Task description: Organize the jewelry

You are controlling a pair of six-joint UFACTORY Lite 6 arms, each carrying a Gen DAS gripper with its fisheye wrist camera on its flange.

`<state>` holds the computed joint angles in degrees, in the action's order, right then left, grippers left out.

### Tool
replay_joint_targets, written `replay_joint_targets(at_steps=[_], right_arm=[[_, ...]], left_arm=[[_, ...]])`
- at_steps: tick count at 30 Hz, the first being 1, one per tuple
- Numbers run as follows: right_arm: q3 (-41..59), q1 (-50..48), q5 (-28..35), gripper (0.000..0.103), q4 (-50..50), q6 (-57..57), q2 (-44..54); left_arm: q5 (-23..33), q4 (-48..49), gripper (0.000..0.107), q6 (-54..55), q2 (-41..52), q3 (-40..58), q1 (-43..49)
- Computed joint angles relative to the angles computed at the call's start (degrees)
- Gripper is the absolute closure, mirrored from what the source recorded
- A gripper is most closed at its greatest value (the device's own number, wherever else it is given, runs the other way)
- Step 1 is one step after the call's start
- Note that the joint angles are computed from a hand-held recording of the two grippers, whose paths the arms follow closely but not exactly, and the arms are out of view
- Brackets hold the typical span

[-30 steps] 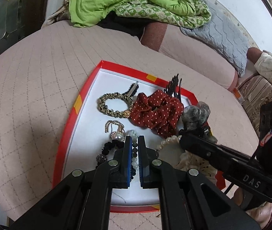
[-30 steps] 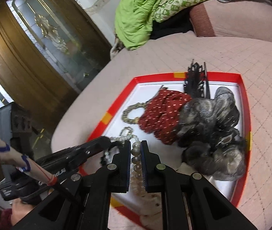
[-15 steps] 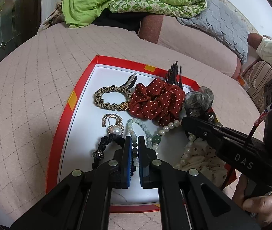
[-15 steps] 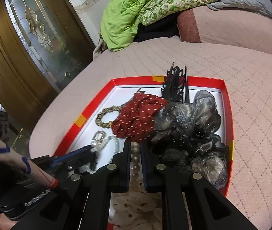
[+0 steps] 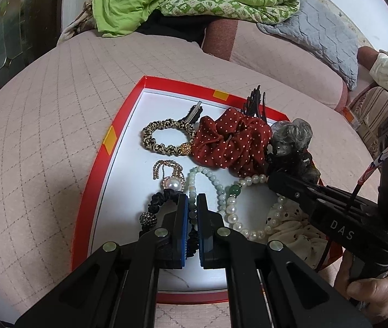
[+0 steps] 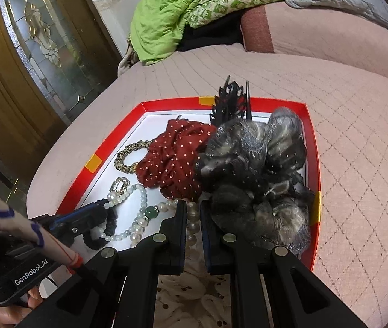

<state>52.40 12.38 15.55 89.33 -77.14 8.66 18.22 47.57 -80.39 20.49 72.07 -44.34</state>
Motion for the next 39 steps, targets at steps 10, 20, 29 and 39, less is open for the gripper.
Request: replay_joint_targets(at_steps=[10, 20, 29, 39], right_arm=[[-0.1, 0.6, -0.9, 0.092, -4.4, 4.1, -0.1], [-1.2, 0.1, 0.0, 0.088, -5.9, 5.5, -2.0], [-5.4, -1.6, 1.8, 0.08, -7.5, 7.1, -8.8], [-16.8, -1.3, -4.6, 0.048, -14.8, 13.2, -28.8]], left_arm=[[0.8, -1.3, 0.101, 1.4, 0.9, 0.9, -0.1], [1.5, -2.8, 0.099, 2.4, 1.6, 1.6, -0.1], [3.5, 2.8, 0.068, -4.2, 0.3, 0.6, -1.2], [18.4, 30.1, 0.02, -32.7, -10.2, -7.9, -10.6]])
